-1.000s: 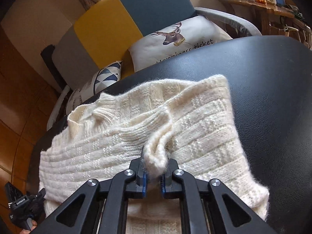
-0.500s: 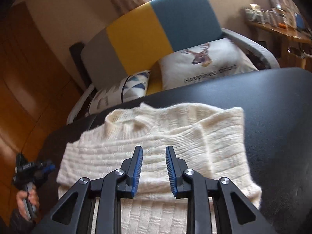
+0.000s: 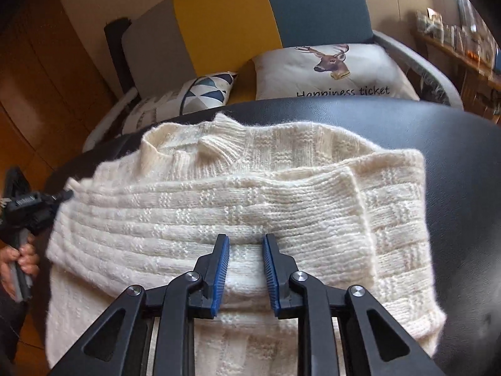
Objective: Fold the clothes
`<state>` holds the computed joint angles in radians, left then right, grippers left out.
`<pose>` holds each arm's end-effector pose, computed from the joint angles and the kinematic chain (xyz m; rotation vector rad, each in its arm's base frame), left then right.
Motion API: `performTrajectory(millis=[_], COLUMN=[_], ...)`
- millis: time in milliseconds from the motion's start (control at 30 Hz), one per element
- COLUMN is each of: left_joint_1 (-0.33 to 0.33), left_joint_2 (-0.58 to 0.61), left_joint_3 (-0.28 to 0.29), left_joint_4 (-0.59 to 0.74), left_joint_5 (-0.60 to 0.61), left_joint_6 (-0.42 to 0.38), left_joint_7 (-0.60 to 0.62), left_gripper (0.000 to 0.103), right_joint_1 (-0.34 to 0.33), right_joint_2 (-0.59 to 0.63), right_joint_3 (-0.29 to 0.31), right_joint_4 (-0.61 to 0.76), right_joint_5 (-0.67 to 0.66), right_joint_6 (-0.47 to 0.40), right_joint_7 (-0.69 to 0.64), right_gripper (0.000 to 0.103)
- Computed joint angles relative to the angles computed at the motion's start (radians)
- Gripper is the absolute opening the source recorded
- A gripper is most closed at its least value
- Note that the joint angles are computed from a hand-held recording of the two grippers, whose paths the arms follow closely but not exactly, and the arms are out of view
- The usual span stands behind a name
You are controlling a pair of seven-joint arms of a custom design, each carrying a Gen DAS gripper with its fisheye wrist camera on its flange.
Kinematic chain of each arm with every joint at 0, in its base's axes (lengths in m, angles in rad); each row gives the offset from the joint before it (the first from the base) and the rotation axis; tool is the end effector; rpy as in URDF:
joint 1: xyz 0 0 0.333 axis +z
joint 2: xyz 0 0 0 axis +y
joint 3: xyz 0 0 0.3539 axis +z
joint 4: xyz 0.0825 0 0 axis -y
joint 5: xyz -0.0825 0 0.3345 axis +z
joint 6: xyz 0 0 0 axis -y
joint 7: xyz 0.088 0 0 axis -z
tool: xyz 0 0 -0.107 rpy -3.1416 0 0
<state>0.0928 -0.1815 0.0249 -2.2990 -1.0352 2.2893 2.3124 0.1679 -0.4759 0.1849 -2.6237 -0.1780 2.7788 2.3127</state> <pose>0.4557 0.0349 0.5117 1.9695 -1.9144 1.2080 0.3433 0.1448 0.5330 -1.5823 2.0072 -0.4496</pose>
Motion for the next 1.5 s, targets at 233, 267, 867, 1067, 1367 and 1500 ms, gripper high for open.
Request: performTrajectory(millis=[233, 267, 867, 1067, 1367, 1500], left_joint_1=[-0.076, -0.086, -0.09, -0.12, -0.157, -0.176], left_joint_2=[0.003, -0.004, -0.191, -0.249, -0.265, -0.365], left_joint_3=[-0.126, -0.1, -0.026, -0.025, -0.03, -0.013], left_joint_4=[-0.05, -0.055, -0.151, -0.253, -0.259, -0.303], left_joint_5=[0.278, 0.254, -0.08, 0.047, 0.127, 0.177], left_joint_6=[0.333, 0.322, -0.023, 0.096, 0.156, 0.169], left_joint_7=[-0.097, -0.078, -0.16, -0.152, -0.185, -0.211], left_gripper=[0.011, 0.012, 0.022, 0.009, 0.009, 0.015], right_joint_1=[-0.064, -0.063, -0.042, -0.053, 0.015, 0.097], right_joint_2=[-0.014, -0.014, -0.018, -0.015, -0.038, -0.104], right_joint_3=[0.065, 0.064, 0.045, 0.047, -0.023, -0.1], right_joint_4=[-0.026, -0.026, -0.027, -0.039, -0.042, -0.054], right_joint_5=[-0.09, -0.093, -0.11, -0.104, -0.02, 0.114], right_joint_6=[0.027, 0.026, 0.024, 0.054, 0.046, 0.025], right_joint_7=[0.1, 0.105, 0.137, 0.126, 0.072, 0.007], right_gripper=[0.02, 0.02, 0.02, 0.02, 0.02, 0.023])
